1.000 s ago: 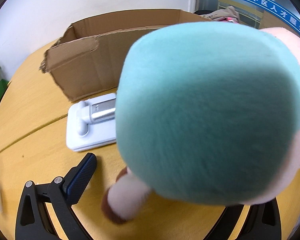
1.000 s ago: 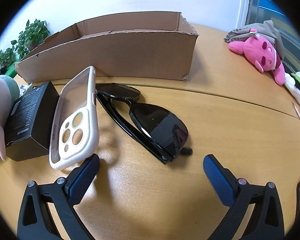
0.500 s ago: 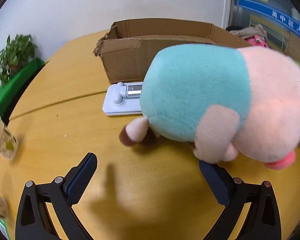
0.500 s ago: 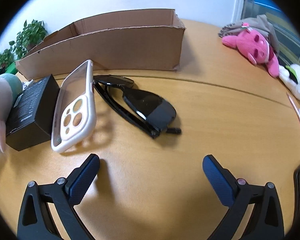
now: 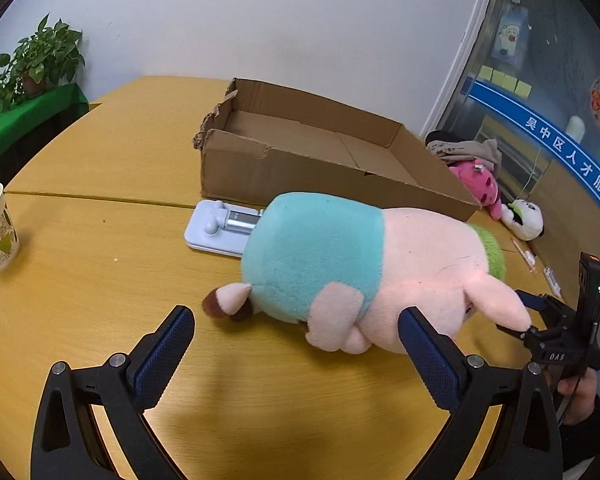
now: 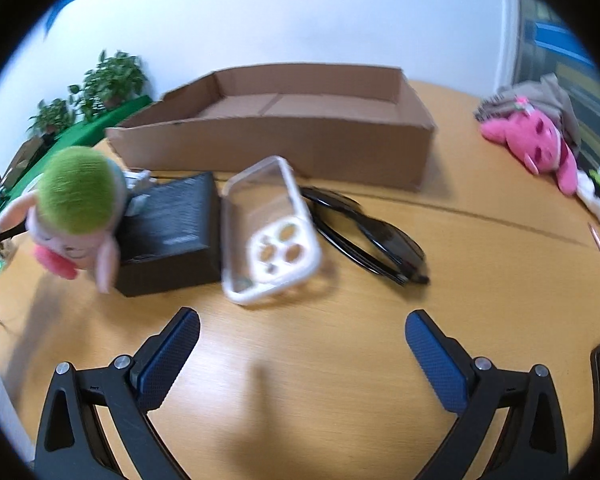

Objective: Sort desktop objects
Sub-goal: 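Close both grippers on the plush pig and lift it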

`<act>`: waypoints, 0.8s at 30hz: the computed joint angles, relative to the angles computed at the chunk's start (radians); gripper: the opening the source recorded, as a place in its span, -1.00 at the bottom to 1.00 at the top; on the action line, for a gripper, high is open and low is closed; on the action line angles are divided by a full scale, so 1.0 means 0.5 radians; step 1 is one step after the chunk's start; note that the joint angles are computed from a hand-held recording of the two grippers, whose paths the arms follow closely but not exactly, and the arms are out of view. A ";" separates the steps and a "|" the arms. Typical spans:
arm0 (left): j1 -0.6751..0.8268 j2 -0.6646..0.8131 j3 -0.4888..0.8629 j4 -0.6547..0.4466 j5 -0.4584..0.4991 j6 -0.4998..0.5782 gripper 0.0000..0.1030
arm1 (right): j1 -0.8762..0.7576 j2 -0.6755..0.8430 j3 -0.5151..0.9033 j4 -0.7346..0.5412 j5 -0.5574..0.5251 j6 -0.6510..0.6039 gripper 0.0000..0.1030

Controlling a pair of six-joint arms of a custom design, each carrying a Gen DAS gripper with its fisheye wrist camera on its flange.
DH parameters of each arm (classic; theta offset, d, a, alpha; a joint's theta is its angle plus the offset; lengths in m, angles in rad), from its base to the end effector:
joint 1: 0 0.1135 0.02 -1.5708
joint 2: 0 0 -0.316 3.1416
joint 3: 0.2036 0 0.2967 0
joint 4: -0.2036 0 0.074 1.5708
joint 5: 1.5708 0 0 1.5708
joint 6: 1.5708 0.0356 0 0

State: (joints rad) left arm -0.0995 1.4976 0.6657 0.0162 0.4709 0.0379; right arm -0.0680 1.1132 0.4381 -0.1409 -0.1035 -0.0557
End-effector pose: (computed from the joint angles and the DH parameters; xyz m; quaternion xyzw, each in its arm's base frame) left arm 0.3063 -0.0468 0.1773 0.1479 0.8959 -0.2278 0.3516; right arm 0.2194 -0.0113 0.1825 -0.0133 0.9285 0.0252 0.3703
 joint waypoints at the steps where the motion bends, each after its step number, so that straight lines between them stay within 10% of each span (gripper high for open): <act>1: -0.008 -0.007 -0.006 0.013 0.000 -0.014 1.00 | 0.036 -0.021 -0.002 -0.004 0.007 0.004 0.99; 24: 0.084 0.179 0.275 -0.253 0.512 0.034 1.00 | 0.373 0.031 0.096 -0.001 -0.389 0.163 0.99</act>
State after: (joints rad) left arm -0.0577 1.5870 0.8031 -0.1102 0.7268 0.0551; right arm 0.1182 1.1287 0.4859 -0.1416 -0.2981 0.0258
